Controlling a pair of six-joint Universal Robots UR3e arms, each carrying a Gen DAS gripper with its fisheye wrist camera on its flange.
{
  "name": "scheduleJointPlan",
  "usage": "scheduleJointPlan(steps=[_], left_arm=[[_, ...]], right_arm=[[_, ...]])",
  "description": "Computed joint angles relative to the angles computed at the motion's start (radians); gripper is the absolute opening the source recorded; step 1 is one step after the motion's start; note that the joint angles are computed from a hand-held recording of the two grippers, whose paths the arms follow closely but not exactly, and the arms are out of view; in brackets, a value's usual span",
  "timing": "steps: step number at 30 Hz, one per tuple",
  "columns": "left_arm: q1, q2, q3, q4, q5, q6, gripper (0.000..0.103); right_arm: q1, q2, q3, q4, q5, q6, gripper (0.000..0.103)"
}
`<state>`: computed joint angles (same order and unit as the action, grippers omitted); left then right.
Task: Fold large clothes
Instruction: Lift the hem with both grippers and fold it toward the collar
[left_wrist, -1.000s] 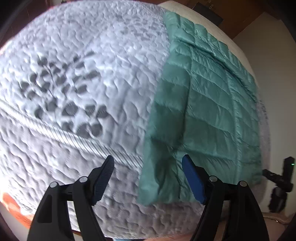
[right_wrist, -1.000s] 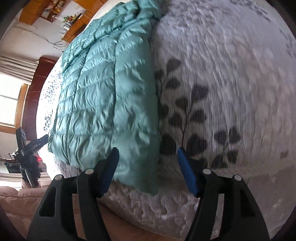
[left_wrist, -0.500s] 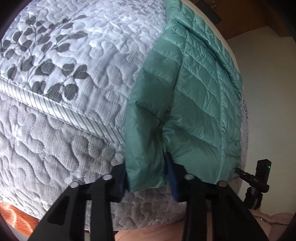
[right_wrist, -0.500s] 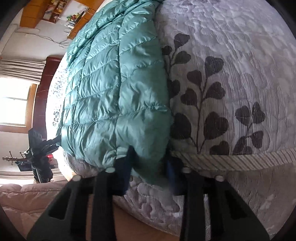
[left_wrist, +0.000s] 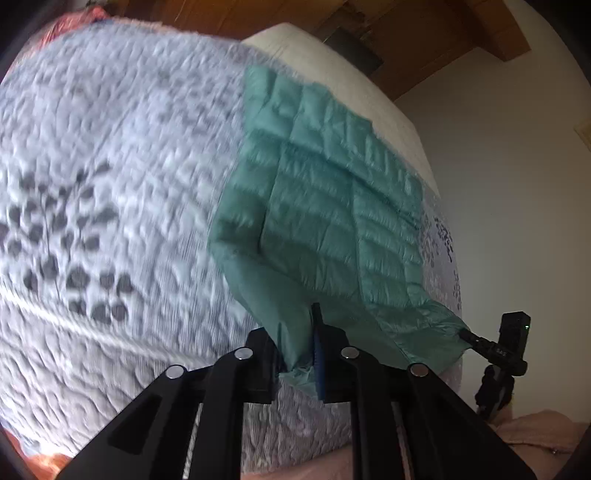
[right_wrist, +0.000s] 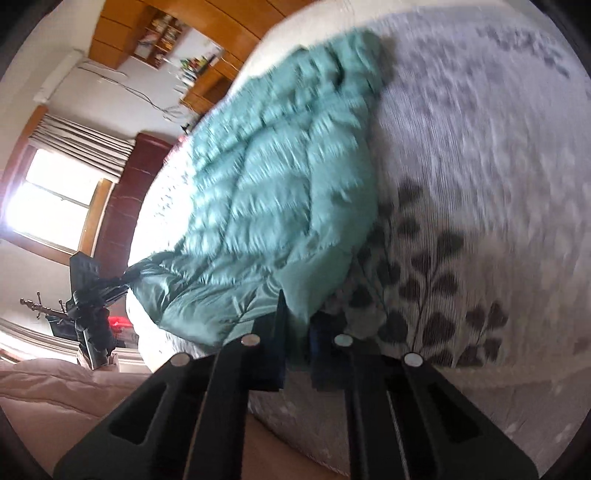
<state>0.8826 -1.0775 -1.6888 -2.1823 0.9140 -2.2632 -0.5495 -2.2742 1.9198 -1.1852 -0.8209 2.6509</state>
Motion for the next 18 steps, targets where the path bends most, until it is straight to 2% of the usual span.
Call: scheduleJointPlan(steps=[3,7,12,18], left_arm=[[-0.081,-0.084,0.069,0.118,-0.047,-0.087,0.013],[-0.224,-0.244,0.173,0.364,-0.097,-0.276,0.013],[-0.379,-0.486,0.357,0.655,-0.099,-0.499,0.013],[-0.509,-0.839,0.752,0.796,-0.063,-0.694,0.012]], right_arm=[[0.037,0.106,-0.082,-0.115,0.014,0.047,0.007],[0.089,0.288,-0.218,-0.262,0.03,0.117,0.007],[0.191,0.562,-0.475,-0.446,0.003,0.232,0.007],[0.257,0.954,-0.911,-0.486,-0.027,0.336,0.007]])
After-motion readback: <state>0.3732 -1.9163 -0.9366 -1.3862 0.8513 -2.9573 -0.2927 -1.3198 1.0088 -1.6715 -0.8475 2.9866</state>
